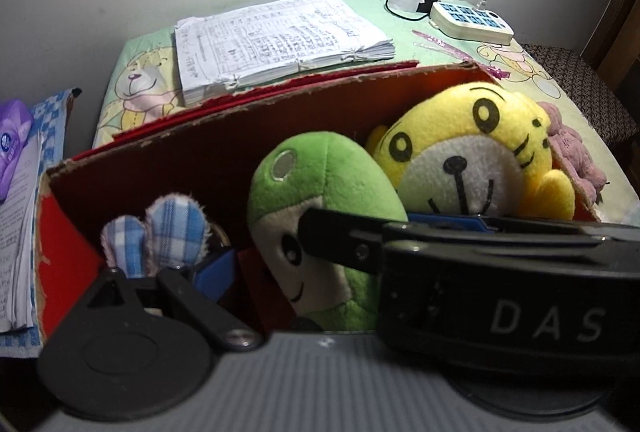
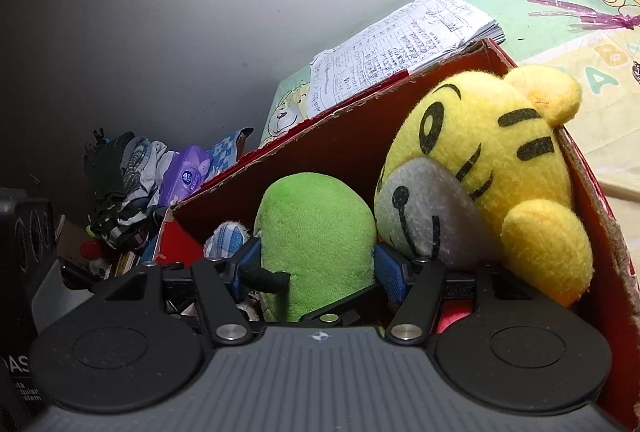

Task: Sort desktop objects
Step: 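Lower the green plush into the red box beside the tiger plush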

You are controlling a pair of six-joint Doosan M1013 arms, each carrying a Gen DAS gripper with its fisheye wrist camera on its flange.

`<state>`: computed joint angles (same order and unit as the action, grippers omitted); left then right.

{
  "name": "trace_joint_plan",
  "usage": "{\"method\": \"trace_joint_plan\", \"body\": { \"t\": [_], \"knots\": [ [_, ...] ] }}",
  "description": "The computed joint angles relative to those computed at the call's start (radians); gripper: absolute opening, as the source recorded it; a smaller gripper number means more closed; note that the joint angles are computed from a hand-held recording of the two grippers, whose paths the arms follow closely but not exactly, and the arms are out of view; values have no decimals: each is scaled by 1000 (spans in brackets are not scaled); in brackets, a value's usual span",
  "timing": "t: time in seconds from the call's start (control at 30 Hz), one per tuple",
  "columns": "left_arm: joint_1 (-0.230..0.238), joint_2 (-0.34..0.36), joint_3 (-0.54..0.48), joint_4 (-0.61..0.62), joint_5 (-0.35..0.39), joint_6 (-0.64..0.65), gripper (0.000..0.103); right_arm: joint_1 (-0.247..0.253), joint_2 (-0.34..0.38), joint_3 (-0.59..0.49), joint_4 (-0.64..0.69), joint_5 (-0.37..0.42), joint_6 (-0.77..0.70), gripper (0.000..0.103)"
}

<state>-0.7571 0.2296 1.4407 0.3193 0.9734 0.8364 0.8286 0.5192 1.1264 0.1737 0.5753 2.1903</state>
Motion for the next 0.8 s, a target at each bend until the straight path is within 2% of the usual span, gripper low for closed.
{"method": "trace_joint_plan", "body": {
  "t": [0.27, 0.5, 0.63, 0.67, 0.73, 0.8],
  "knots": [
    [-8, 11, -17, 29, 38, -5, 100, -4, -4, 11, 23, -21, -29, 63],
    [-10, 17, -24, 34, 53, -8, 95, -10, -10, 8, 85, -22, -84, 63],
    [-9, 20, -29, 30, 62, -5, 95, -7, -19, 16, 33, -59, -86, 46],
    [-8, 21, -30, 27, 64, -3, 95, -6, -16, 9, 8, -48, -83, 44],
    [-7, 22, -32, 23, 67, 1, 94, -5, -5, -10, -28, -20, -72, 36],
    [-7, 24, -34, 20, 70, 2, 94, -4, -4, -7, -45, -25, -75, 33]
  ]
}}
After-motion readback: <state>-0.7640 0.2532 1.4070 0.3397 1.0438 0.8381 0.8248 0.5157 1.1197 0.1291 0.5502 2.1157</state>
